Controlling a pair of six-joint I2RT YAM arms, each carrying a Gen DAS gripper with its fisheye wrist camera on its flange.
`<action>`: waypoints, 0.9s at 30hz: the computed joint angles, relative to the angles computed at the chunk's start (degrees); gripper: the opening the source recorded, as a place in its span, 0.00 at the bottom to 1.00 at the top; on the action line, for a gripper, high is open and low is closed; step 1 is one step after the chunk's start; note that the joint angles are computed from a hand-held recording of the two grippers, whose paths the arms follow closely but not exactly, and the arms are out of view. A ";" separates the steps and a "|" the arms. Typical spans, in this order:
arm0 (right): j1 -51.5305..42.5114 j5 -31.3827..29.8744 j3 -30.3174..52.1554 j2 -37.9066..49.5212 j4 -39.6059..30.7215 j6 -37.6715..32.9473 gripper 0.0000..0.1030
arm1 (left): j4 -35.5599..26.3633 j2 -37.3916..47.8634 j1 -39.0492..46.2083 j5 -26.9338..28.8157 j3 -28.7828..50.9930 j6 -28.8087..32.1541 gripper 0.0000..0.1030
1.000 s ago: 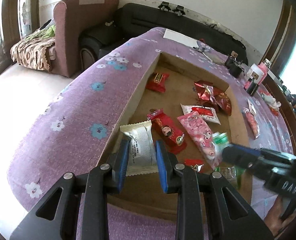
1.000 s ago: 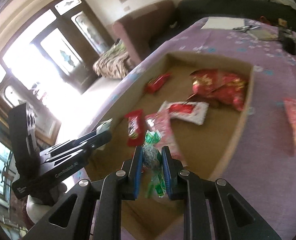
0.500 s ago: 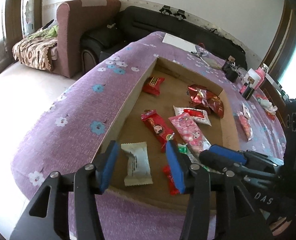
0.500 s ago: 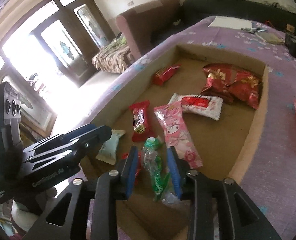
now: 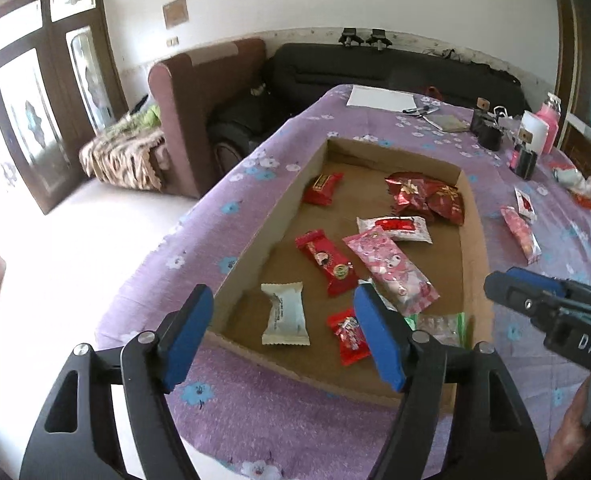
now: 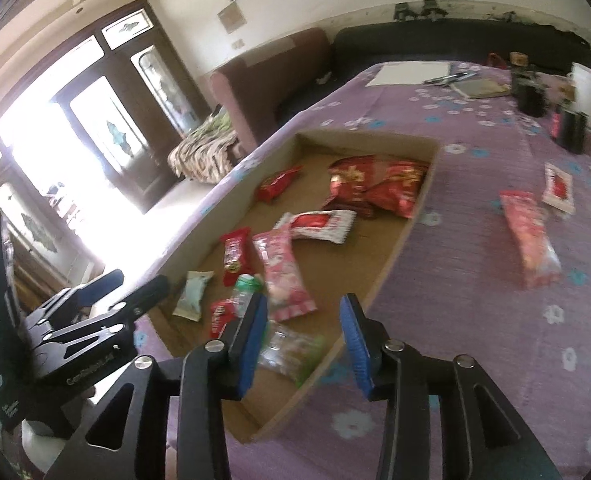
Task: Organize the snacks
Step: 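Lower both snacks into the tray and open both tools, then grasp the white sachet with red print using the right tool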
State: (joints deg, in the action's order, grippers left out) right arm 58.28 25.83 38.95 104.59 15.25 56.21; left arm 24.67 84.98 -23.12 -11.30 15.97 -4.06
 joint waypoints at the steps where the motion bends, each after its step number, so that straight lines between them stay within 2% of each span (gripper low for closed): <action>1: 0.03 0.43 -1.32 -0.82 0.54 0.56 0.45 | -0.64 -0.74 -0.80 -0.28 -0.12 -0.09 0.71; 7: -0.51 2.46 -8.11 -5.60 1.91 3.34 0.46 | -4.20 -3.34 -9.39 -6.21 0.11 -1.36 0.71; 13: -1.45 4.72 -16.34 -12.50 2.01 6.87 0.46 | -7.21 -2.69 -16.56 -9.28 2.04 -3.05 0.71; 27: -6.54 4.31 -29.25 -24.09 2.60 11.05 0.47 | -9.78 1.97 -21.59 -10.92 5.77 -5.15 0.71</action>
